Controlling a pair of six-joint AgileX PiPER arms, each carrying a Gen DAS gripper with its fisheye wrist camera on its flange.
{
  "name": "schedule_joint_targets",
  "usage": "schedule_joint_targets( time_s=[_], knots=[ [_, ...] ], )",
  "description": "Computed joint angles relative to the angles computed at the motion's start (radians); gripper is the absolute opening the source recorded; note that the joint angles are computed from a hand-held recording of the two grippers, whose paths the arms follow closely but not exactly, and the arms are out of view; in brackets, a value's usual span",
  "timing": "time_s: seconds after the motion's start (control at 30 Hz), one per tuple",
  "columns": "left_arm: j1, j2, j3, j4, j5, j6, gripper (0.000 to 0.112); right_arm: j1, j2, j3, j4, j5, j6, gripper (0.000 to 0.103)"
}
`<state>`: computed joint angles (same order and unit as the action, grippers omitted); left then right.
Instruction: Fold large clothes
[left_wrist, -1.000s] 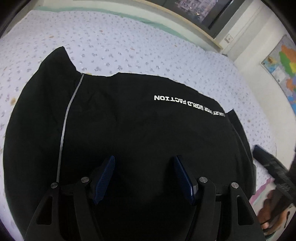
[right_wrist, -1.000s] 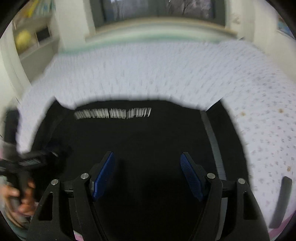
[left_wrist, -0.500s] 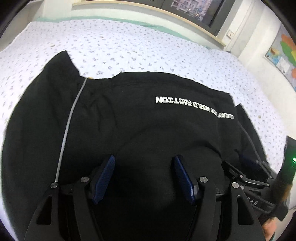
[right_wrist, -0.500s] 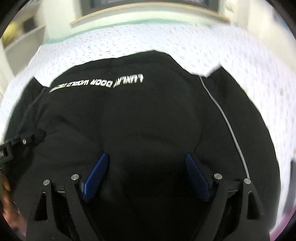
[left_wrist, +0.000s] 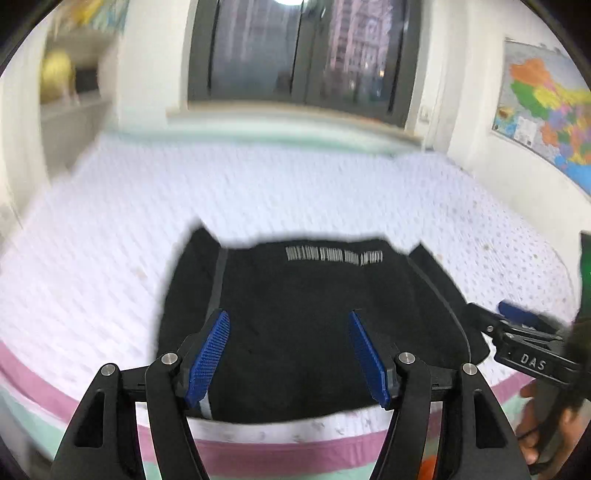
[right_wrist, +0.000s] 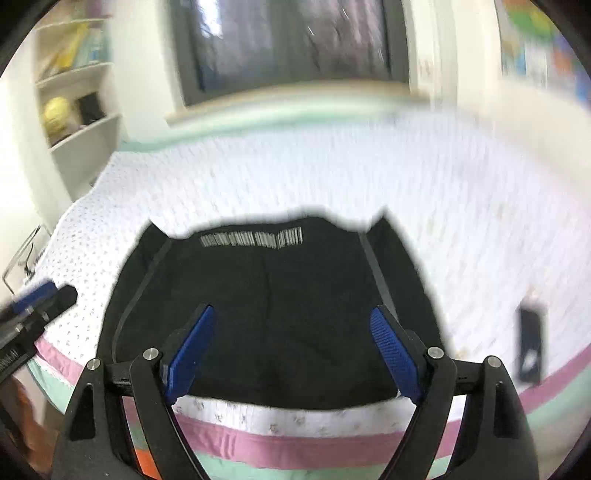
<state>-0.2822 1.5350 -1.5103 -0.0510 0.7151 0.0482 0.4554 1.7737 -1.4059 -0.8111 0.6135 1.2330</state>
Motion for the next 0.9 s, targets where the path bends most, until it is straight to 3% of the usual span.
schedule_joint_targets(
  time_s=[0.13,0.27,0.33,0.47,0.67,0.9],
  knots=[
    [-0.011,-0.134,-0.074,-0.103,0.050,0.131,0.084,0.137,-0.078,-0.093,-0.206,0.220,0.003,0.095],
    [-0.095,-0.224,-0.059,0.138,-0.020,-0.028,0.084,0.231,-0.101,-0.104,-0.368,0.371,0.091,0.098],
    [-0.109,-0.245,-0.043,0.152,-0.027,-0.049,0.085,0.231,-0.100,-0.088,-0.376,0.365,0.120,0.099],
    [-0.081,-0.232,-0.018,0.068,-0.014,0.003,0.085,0.165,-0.080,-0.059,-0.268,0.267,0.101,0.099],
    [-0.058,-0.061,-0.057,0.039,0.018,-0.027,0.085,0.076,0.024,-0.096,-0.118,0.190,0.036,0.099],
    [-0.045,-0.021,-0.028,0.079,0.000,-0.079,0.085,0.039,0.074,-0.128,-0.047,0.145,-0.028,0.099]
  ],
)
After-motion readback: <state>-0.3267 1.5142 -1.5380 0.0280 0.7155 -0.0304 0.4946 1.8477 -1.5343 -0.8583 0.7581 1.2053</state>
